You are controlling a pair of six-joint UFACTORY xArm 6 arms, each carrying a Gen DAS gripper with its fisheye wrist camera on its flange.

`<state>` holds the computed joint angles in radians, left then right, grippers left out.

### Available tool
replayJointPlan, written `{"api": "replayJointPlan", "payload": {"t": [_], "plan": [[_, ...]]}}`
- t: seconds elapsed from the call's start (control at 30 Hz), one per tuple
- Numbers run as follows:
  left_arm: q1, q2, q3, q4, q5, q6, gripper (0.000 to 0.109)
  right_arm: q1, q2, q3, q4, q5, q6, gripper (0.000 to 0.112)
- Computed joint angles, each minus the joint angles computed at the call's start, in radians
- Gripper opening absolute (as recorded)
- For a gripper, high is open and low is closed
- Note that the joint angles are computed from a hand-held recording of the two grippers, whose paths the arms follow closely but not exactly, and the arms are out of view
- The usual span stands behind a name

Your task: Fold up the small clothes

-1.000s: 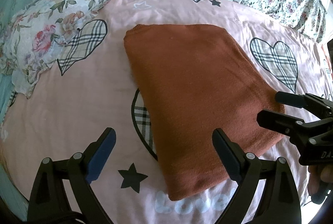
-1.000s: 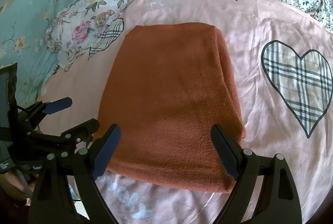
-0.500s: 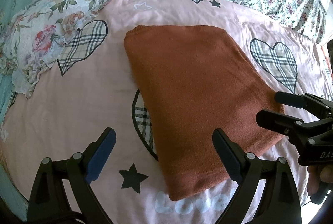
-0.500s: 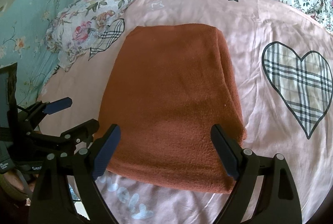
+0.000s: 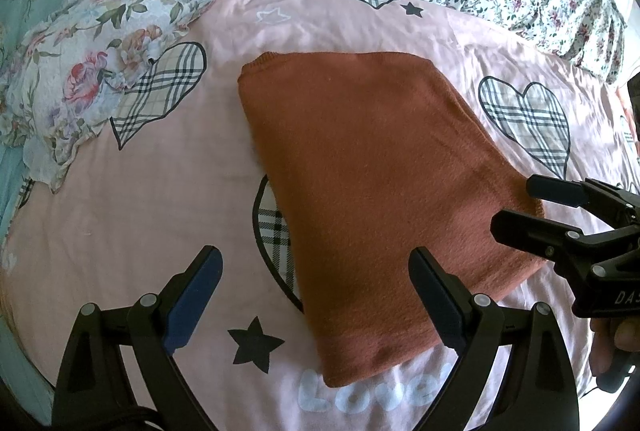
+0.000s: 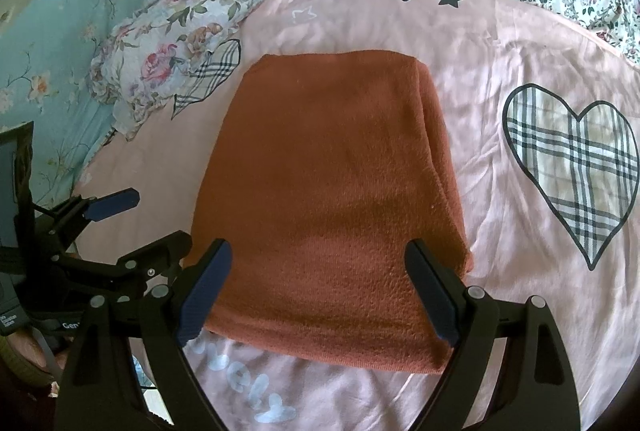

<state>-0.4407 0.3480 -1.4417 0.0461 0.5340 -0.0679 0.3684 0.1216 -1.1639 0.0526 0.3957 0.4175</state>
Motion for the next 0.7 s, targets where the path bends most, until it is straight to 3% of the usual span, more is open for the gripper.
{"api": "replayJointPlan", "payload": {"t": [0.7], "plan": [[-0.003,0.015,-0.024,0.005,0.017,-0.008,0.095,-0.002,0.004,-0.003,-0.006,-0.004,0.012,0.088]]}}
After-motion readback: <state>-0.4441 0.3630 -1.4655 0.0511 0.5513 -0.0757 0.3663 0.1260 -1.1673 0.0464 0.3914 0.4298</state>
